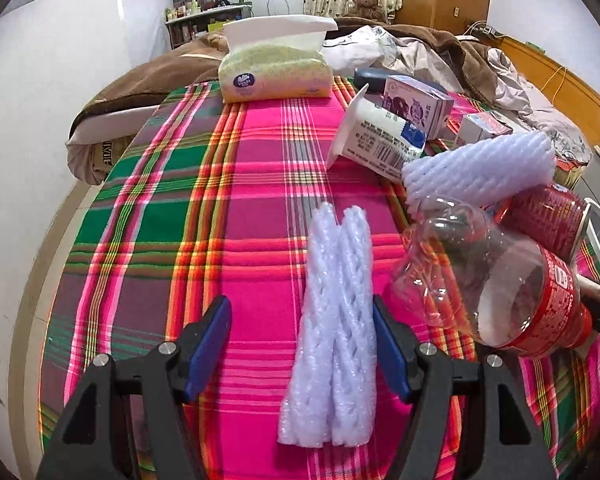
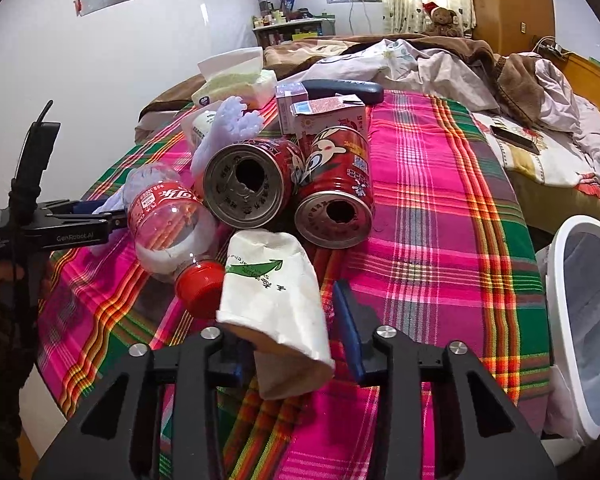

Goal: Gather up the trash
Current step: 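Grasp the white foam net sleeves with the left tool while the right tool grasps the white paper bag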

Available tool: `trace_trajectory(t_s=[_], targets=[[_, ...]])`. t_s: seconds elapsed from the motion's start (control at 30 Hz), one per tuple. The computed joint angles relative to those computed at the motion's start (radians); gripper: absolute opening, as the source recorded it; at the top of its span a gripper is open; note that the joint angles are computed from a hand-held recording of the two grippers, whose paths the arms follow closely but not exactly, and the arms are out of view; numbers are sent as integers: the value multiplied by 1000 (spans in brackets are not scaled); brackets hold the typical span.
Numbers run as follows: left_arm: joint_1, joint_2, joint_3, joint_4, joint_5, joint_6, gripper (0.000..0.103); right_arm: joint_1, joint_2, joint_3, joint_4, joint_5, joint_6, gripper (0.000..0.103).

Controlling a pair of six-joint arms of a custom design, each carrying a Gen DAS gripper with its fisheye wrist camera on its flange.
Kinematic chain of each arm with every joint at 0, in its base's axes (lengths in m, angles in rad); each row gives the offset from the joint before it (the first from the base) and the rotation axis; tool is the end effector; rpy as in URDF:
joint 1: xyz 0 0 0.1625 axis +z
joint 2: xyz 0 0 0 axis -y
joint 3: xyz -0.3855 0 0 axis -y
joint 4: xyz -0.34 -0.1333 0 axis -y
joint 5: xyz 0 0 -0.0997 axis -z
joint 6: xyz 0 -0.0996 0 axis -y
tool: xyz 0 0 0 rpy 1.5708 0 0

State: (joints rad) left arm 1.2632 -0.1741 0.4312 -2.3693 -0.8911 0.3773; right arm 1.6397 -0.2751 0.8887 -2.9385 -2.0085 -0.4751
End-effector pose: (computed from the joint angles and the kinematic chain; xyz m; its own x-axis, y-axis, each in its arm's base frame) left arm -0.0658 -0.8540 0.1278 -0.6847 0.2328 -0.6906 0.5504 0.7863 -0.2806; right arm 0.1448 -0.7753 0.0739 -0.7983 -0.1306 0.5879 -0.4671 0.7505 -0.4675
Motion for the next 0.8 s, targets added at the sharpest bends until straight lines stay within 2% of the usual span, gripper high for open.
trace_trajectory(t_s=[0.27,0.4,0.6,0.8], targets=[[0,-16,21,6,-26,-43,48,-5,-9,9,11,14,13,27],[-1,-24,35,0,-33,-70,32,-5,-11,14,11,18,10,25],[-2,-60,108,-36,-47,-104,29,-8,-20,29,-3,22,19,24],[-18,-120,243,-131,-43,-98,29,-11,-38,61,-25,36,16,23]])
